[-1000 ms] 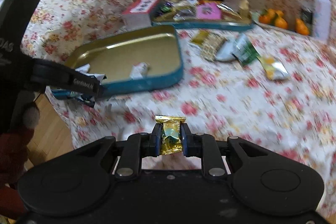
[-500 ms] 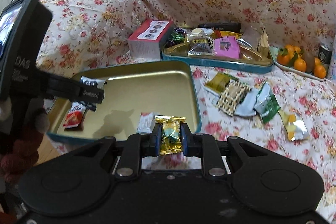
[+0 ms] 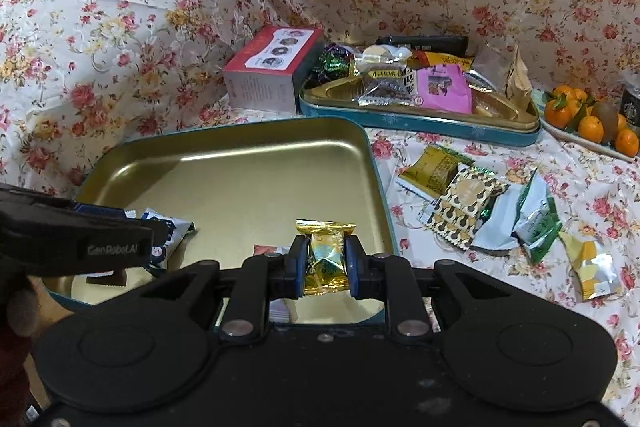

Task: Organize snacks
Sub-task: 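Lower the blue packet and gold candy into the tin tray and open both grippers, then move both grippers away from the tin tray toward the snack pile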

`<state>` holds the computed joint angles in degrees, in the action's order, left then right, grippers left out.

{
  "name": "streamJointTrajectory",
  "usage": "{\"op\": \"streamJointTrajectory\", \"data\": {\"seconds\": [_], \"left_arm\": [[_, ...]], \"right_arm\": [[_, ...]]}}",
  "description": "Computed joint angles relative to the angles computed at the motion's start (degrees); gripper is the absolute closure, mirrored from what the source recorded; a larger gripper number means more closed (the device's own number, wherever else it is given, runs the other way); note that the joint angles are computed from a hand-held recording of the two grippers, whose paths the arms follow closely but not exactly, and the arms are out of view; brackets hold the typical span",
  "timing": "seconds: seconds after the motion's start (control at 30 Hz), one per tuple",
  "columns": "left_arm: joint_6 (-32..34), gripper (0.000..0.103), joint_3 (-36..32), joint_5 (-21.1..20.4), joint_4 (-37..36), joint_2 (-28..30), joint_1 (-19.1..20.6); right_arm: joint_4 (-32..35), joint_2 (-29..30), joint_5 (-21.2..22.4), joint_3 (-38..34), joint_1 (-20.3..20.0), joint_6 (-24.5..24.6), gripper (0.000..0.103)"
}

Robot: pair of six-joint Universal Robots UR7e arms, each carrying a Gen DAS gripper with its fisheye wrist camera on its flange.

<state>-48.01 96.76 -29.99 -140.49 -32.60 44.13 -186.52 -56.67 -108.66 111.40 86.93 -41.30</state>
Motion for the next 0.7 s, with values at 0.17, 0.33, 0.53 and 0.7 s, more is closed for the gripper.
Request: {"op": "streamJointTrajectory", "data": {"seconds": [0.17, 0.33, 0.53, 0.7], "left_arm": [[-0.26, 0.056, -0.23, 0.77, 0.97, 0.38, -0.61], [-0.15, 0.056, -0.82, 0.92, 2.66, 1.03, -1.34], [0.43, 0.056, -1.14, 2.19, 3.19, 2.06, -2.88], [-3.1, 0.056, -0.58, 2.39, 5.21, 2.35, -4.72]], "right_arm": [[-0.56, 0.0, 0.02, 0.34, -0.2, 0.8, 0.08], [-1.54, -1.65, 0.44, 2.06, -0.52, 1.18, 0.08], [-1.42, -4.84, 0.58, 4.97, -1.59, 1.86, 0.08], [-1.45, -8.09, 1.37, 7.79, -2.86, 1.89, 0.079]]}}
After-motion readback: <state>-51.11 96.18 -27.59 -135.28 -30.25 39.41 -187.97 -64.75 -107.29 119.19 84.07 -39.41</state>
